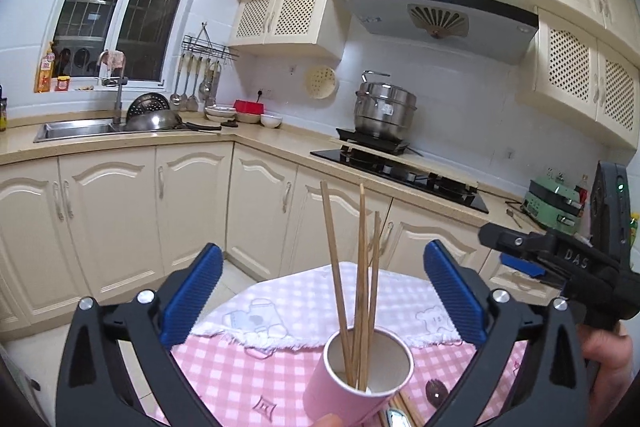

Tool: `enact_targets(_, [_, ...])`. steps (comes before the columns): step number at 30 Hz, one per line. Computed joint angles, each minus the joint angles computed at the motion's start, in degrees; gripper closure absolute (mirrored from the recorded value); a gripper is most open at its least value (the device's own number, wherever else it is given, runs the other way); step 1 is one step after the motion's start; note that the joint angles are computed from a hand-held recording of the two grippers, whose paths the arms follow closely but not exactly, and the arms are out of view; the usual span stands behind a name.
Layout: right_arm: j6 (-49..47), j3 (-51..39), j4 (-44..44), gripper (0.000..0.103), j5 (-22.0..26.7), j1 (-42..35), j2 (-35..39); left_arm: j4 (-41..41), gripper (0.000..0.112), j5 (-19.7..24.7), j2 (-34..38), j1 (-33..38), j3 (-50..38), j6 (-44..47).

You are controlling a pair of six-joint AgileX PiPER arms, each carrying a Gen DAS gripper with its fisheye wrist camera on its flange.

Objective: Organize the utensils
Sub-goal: 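Move both open tools back to the chopstick bundle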

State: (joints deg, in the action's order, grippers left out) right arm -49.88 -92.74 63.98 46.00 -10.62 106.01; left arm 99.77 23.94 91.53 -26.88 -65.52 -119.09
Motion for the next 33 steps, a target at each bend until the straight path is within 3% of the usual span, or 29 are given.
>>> enact_targets(8, [2.38,1.62,-4.89,0.006,2.83,-1.98,-2.96,-10.83,0.014,2.57,-3.55,-2.52,1.67,9.45])
enact_targets(18, [3.37,5.0,-8.78,0.006,5.67,-4.65,-5.5,-14.5,0.014,4.37,-5.56,-6.02,4.12,12.94])
enact_targets(33, [3.75,7.84,-14.1,0.006,7.57,-5.86,-5.41,-27.09,0.014,3.61,-1.64,-7.66,3.27,25.42])
